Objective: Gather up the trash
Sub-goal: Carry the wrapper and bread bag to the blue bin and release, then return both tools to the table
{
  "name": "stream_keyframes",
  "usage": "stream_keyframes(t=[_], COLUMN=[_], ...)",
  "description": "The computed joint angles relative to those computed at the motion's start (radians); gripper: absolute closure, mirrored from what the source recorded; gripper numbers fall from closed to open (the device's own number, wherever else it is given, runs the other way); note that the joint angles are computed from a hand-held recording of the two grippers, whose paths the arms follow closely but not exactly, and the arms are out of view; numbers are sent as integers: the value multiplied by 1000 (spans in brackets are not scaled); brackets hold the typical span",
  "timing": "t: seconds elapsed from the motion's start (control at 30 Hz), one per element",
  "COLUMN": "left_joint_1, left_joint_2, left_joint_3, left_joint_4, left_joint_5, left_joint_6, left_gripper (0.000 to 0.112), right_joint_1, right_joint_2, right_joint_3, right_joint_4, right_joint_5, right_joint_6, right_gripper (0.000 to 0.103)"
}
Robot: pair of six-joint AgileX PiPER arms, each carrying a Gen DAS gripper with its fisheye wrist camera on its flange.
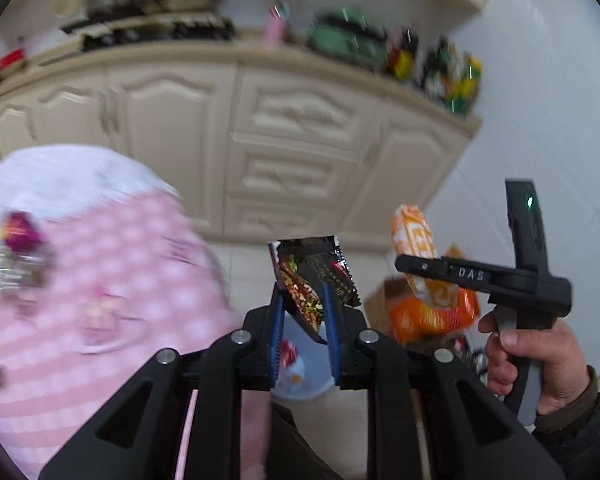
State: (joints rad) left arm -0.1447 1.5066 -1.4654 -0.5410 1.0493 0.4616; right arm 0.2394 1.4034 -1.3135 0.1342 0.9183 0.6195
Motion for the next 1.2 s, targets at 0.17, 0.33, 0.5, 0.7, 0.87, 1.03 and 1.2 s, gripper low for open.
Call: stream_keyframes(t=[0.17, 0.33, 0.5, 0.7, 0.87, 1.03, 1.2], left_joint_1=[-179, -272, -321, -318, -308, -294, -220], left_joint_2=[170, 359, 419, 369, 310, 216, 118], left_joint_3=[-53, -193, -268, -258, -246, -210, -202], left_joint_4=[149, 235, 372, 429, 408, 403, 338], left_joint_5=[-30, 38, 42, 9, 2, -11, -6], left_joint_6=[-157, -226, -297, -334, -323, -317, -275], left_gripper=[94, 89, 34, 28, 28, 28, 28], right_joint_1=[-109, -169, -186, -179, -154, -104, -25], right_joint_2=[37, 109, 106, 67, 45, 13, 6], right_joint_3=[155, 222, 257, 256, 215, 135, 5], right_joint_4=[179, 322, 304, 219, 154, 53, -59], right_joint_5=[-93, -151, -184, -181, -154, -107, -43], right_joint_6=[-125, -252, -201, -121, -56, 51, 150], right_gripper=[62, 42, 6, 6, 6, 6, 6])
